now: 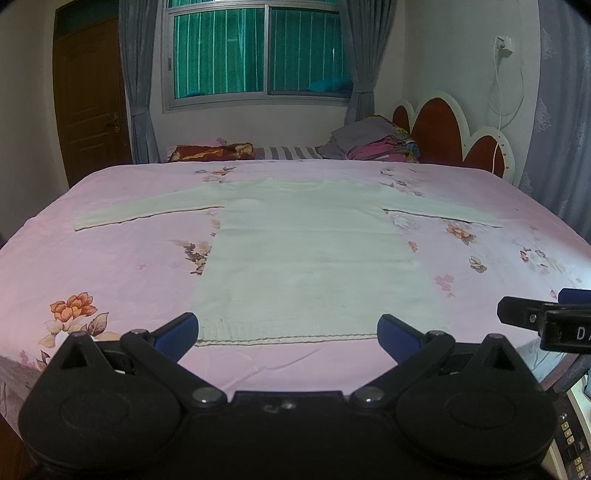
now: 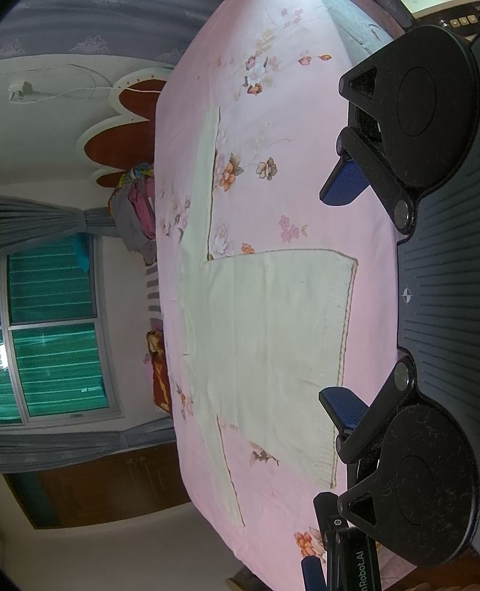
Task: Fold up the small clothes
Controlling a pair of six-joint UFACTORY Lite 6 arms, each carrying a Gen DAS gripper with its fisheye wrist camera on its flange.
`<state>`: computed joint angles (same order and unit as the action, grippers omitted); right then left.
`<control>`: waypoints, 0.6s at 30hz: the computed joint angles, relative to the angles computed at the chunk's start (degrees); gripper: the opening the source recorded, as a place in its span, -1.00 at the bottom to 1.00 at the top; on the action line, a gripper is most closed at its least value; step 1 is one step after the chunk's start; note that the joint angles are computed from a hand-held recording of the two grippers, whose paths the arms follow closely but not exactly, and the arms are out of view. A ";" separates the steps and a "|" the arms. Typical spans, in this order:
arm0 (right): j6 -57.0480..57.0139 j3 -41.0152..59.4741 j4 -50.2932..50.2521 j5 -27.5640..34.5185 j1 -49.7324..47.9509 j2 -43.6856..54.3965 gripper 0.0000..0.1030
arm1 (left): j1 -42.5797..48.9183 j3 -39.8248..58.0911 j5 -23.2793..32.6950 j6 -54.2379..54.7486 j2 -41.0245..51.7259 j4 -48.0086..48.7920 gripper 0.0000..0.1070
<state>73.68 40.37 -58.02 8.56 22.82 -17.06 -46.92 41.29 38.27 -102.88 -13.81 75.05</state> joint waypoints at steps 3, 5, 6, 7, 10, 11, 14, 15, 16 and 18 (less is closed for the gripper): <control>-1.12 0.10 0.89 -0.09 -0.11 -0.08 1.00 | 0.20 -0.12 -0.15 0.16 -0.13 0.00 0.92; -2.47 0.19 2.24 -0.07 -0.18 -0.27 1.00 | 0.30 -0.11 -0.19 0.14 -0.09 0.00 0.92; -3.20 0.19 2.89 -0.07 -0.24 -0.31 1.00 | 0.54 -0.08 -0.48 0.26 -0.11 -0.04 0.92; -3.29 0.15 2.95 -0.20 -0.32 -0.31 1.00 | 0.56 0.04 -0.50 0.47 -0.03 -0.09 0.92; -4.45 0.22 3.91 -0.43 -0.49 -0.24 1.00 | 0.70 0.28 -0.39 0.85 0.15 -0.38 0.92; -4.48 0.24 3.90 -0.38 -0.47 -0.26 1.00 | 0.68 0.27 -0.44 0.85 0.14 -0.39 0.92; -4.85 0.36 4.28 -0.33 -0.44 -0.16 1.00 | 0.82 0.19 -0.52 0.97 0.07 -0.33 0.92; -5.37 0.40 4.78 -0.27 -0.41 -0.20 1.00 | 0.81 0.22 -0.43 0.94 0.12 -0.33 0.92; -5.14 0.52 4.57 -0.16 -0.32 -0.12 1.00 | 0.81 0.29 -0.38 1.02 0.14 -0.39 0.92; -5.82 0.63 5.35 -0.15 -0.34 -0.02 1.00 | 0.81 0.24 -0.39 0.91 0.07 -0.36 0.92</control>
<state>67.85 41.00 -52.67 8.41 22.49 -17.08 -46.12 41.53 37.88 -101.97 -13.74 74.69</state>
